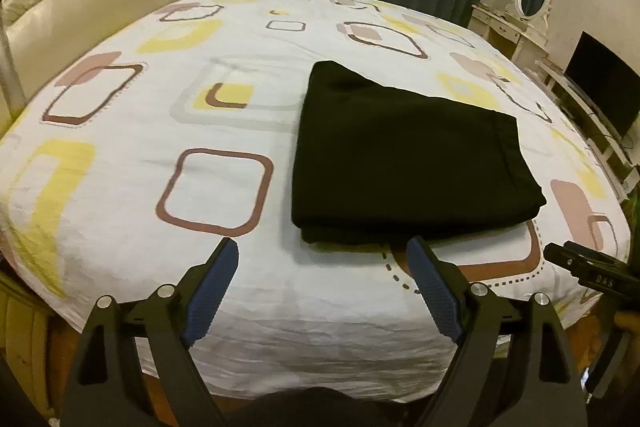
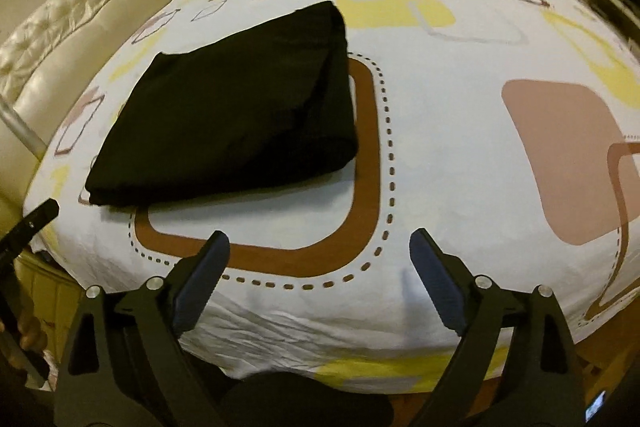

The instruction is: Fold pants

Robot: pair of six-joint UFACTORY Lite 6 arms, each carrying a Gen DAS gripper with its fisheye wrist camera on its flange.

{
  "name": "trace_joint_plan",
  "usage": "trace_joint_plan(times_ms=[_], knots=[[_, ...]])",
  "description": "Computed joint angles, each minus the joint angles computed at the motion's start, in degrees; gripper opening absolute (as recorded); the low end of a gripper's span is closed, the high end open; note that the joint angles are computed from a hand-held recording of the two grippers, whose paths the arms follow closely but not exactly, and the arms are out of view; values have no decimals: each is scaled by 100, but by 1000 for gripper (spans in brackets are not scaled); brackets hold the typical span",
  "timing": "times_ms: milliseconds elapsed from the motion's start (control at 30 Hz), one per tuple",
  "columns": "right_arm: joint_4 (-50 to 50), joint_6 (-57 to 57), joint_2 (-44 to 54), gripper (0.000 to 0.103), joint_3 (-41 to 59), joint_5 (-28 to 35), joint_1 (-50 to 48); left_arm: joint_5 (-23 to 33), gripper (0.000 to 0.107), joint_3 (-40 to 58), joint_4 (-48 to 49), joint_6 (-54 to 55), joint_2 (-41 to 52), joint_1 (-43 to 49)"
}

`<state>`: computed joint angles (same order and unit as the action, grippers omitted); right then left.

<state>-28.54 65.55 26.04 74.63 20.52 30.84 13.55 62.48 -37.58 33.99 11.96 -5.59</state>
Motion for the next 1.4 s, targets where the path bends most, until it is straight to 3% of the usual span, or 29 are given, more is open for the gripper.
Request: trace_joint_plan(times_ms=[267, 400, 633, 900, 1167, 1400], knots=[[-1509, 1582, -56, 93, 65, 351, 356, -305, 85, -335, -257, 184, -432, -38], [-1681, 1818, -30, 94, 80, 408, 356, -452, 86, -352, 291, -346, -439, -138], [-1753, 1924, 36, 94, 59, 403, 388, -428, 86, -355, -196, 126, -454, -156], [-2028, 2285, -49, 94, -37, 427, 415, -595, 86, -358, 334, -406, -431, -207], [-2082, 2397, -95, 94, -110, 355, 369, -565, 86, -344, 124, -182, -397, -178], [-2126, 2420, -115, 94, -143, 302, 324, -764, 86, -411, 1551, -1532, -452, -315]])
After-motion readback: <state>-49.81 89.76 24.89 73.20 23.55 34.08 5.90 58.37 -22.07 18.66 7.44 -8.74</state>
